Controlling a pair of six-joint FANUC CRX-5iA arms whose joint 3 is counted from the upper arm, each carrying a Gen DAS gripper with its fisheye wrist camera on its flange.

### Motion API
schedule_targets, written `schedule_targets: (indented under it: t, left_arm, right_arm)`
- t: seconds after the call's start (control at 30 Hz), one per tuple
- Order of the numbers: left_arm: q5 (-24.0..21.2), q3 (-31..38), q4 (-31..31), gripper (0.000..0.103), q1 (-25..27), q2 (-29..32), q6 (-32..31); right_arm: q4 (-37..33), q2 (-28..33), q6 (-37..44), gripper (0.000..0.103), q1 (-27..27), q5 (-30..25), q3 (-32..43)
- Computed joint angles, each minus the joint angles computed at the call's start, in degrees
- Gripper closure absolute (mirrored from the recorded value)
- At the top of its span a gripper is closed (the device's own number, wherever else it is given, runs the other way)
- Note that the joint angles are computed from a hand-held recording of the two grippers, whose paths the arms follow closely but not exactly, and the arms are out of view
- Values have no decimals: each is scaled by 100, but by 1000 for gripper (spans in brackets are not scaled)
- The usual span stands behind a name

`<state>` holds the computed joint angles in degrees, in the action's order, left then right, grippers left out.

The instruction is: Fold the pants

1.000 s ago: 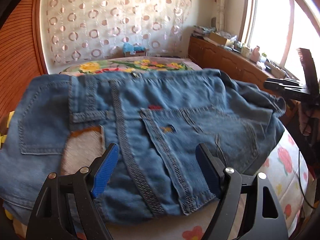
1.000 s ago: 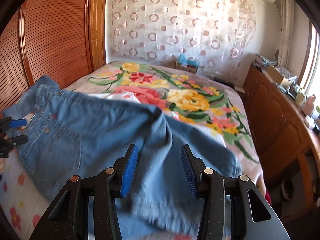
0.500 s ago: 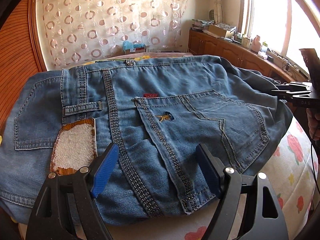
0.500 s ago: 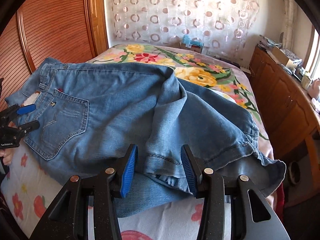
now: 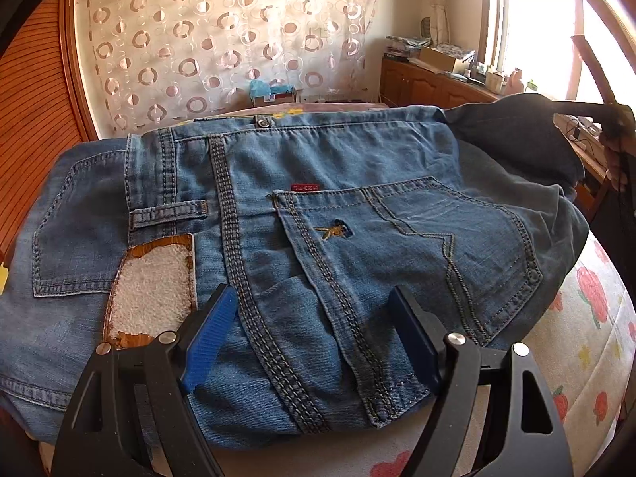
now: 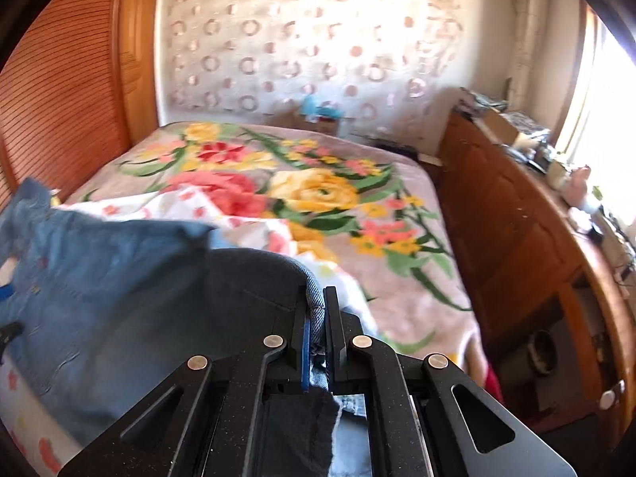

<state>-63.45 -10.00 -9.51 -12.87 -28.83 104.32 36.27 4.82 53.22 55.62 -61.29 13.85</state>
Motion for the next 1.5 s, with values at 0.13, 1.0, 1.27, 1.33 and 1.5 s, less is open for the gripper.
schedule_targets:
  t: [0.13,1.0,1.27,1.33,1.5]
  left_arm:
    - [15,-46,55,23,63,-37,-39]
    - [-246,77,-409,23,-267,-567,591]
    - [-673,301,-1210,23,-1142,-710,1288]
    - [-799,338,-1432,23,-1419,-733,1498]
    - [-1175,448,-1993,23,-2157,-769,2062]
  right_arm:
    - [29,293,-73,98,-224,-90,273]
    - [299,-899,-1832,47,581,-6,-1295]
    - [211,-1252,-2410,44,710,202,-1832]
    - [201,-1305,-2458,44,725,297,-1935]
    - [128,-1352,-2500,44,700,430,-2057]
